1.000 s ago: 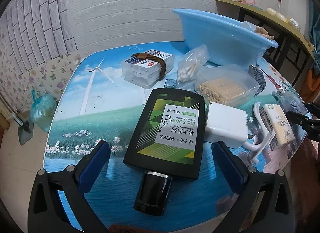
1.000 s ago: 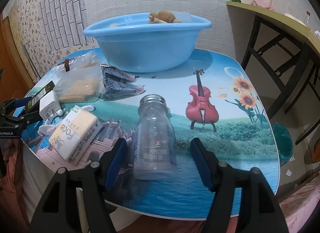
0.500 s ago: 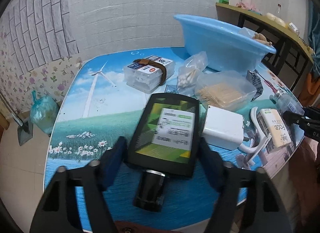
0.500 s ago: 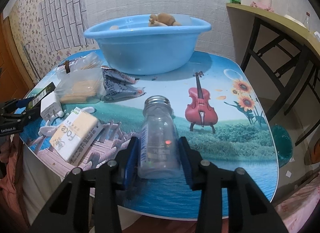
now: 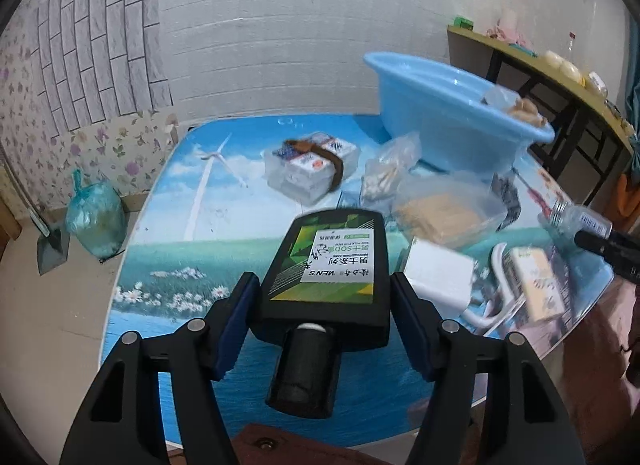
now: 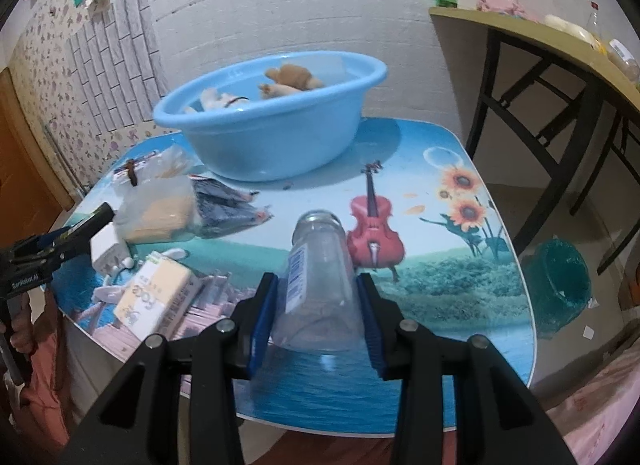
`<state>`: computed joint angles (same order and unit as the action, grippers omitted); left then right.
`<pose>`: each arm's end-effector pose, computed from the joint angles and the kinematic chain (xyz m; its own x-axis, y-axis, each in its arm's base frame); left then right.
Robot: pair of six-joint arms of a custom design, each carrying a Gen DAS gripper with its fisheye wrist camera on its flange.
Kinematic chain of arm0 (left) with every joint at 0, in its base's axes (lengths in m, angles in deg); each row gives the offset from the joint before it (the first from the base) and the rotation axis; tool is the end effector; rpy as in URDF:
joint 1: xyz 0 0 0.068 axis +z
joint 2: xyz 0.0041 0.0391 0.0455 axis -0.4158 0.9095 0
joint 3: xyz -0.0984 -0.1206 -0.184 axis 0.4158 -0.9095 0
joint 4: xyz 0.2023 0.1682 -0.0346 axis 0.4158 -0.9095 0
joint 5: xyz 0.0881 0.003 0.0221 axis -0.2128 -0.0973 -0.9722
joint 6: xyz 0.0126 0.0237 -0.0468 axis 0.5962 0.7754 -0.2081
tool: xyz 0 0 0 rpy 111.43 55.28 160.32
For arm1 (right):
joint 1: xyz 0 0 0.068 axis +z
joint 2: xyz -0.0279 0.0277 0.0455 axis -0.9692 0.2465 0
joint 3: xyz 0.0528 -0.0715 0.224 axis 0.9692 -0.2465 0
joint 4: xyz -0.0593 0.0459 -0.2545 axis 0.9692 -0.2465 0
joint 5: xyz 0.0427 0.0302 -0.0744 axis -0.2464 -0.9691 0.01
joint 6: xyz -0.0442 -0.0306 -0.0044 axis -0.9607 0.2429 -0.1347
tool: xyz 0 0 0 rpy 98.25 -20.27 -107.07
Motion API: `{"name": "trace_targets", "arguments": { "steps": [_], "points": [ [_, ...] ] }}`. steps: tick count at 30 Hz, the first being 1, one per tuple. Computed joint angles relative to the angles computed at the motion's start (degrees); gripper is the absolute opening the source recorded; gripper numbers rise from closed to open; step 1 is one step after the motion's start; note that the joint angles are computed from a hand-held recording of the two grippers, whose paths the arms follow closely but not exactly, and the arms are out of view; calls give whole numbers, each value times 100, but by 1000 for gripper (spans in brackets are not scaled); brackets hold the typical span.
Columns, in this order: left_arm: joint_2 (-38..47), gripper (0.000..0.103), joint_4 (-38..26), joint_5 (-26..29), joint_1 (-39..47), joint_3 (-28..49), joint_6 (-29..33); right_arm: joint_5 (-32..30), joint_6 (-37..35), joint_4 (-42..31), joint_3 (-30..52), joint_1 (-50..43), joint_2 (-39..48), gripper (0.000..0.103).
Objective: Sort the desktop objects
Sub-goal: 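Lift the black bottle upright with the left tool while the right tool lifts the glass bottle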
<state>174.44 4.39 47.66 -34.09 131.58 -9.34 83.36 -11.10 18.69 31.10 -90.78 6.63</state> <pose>0.3627 -0.0734 0.0275 -0.6338 0.3873 -0.6695 0.5806 0.8102 -0.0809 0.1898 -0.0518 0.0426 -0.6611 0.3358 -0.6710 0.3775 0.9217 0.0894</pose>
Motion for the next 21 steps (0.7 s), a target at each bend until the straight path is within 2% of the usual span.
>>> {"name": "trace_targets", "arguments": {
  "steps": [7, 11, 14, 15, 16, 18, 21],
  "points": [
    [-587, 62, -244, -23, -71, -133, -376, -174, 51, -552, -189, 90, -1144, 39],
    [-820, 60, -177, -241, -185, -272, -477, -328, 35, -745, -178, 8, -1470, 39],
    [-930, 58, -280, -186, -178, -281, -571, -461, 21, -846, -116, -70, -1555, 39],
    [-947, 55, -299, -141, -169, -278, -600, -504, 17, -874, -80, -97, -1553, 39],
    [-948, 46, -331, -96, -157, -262, -590, -516, 12, -890, -34, -93, -1532, 39],
    [-930, 39, -325, -90, -169, -239, -506, -526, -2, -860, 49, -56, -1426, 39],
    [-749, 37, -530, -128, -208, -24, -401, -543, 8, -701, 157, -4, -1124, 39]
  ]
}}
